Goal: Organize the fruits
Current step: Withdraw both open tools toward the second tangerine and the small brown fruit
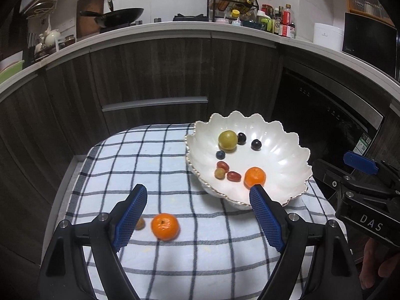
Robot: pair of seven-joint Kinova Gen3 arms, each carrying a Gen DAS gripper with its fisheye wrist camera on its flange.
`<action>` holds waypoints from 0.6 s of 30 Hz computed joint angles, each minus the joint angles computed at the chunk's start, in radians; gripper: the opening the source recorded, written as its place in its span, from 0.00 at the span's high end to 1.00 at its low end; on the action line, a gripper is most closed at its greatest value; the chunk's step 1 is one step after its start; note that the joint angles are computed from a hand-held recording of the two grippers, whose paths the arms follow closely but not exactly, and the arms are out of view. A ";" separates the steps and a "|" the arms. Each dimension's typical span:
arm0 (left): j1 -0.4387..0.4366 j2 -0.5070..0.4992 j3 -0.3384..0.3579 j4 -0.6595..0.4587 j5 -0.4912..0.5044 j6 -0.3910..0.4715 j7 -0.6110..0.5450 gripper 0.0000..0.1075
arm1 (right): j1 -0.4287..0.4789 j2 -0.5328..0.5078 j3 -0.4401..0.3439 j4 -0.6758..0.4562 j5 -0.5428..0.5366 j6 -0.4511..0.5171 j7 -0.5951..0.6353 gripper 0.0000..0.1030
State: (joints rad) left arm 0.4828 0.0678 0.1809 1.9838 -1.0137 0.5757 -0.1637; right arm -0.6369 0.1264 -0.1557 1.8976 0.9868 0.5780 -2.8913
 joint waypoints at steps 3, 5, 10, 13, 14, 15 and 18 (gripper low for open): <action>-0.008 -0.022 -0.001 0.029 -0.017 0.000 0.016 0.22 | -0.021 0.006 -0.008 -0.002 0.024 0.020 -0.036 0.26; -0.023 -0.037 0.000 0.050 -0.022 -0.007 0.021 0.21 | -0.039 0.015 -0.013 -0.006 0.040 0.036 -0.061 0.26; -0.068 -0.065 0.009 0.097 -0.032 -0.023 0.024 0.21 | -0.079 0.040 -0.021 -0.024 0.060 0.066 -0.102 0.26; -0.096 -0.081 0.015 0.124 -0.048 -0.035 0.030 0.21 | -0.106 0.057 -0.022 -0.039 0.072 0.084 -0.111 0.26; -0.105 -0.085 0.017 0.131 -0.052 -0.042 0.030 0.21 | -0.117 0.063 -0.023 -0.044 0.078 0.092 -0.115 0.26; -0.113 -0.088 0.019 0.139 -0.057 -0.045 0.033 0.21 | -0.126 0.067 -0.022 -0.047 0.082 0.096 -0.120 0.26; -0.144 -0.103 0.019 0.164 -0.061 -0.071 0.024 0.21 | -0.150 0.082 -0.021 -0.059 0.094 0.108 -0.132 0.26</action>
State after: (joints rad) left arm 0.3391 -0.0349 0.1997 2.1478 -1.0748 0.5042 -0.1394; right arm -0.7870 0.2088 -0.1771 1.8389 1.0803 0.6862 -3.0238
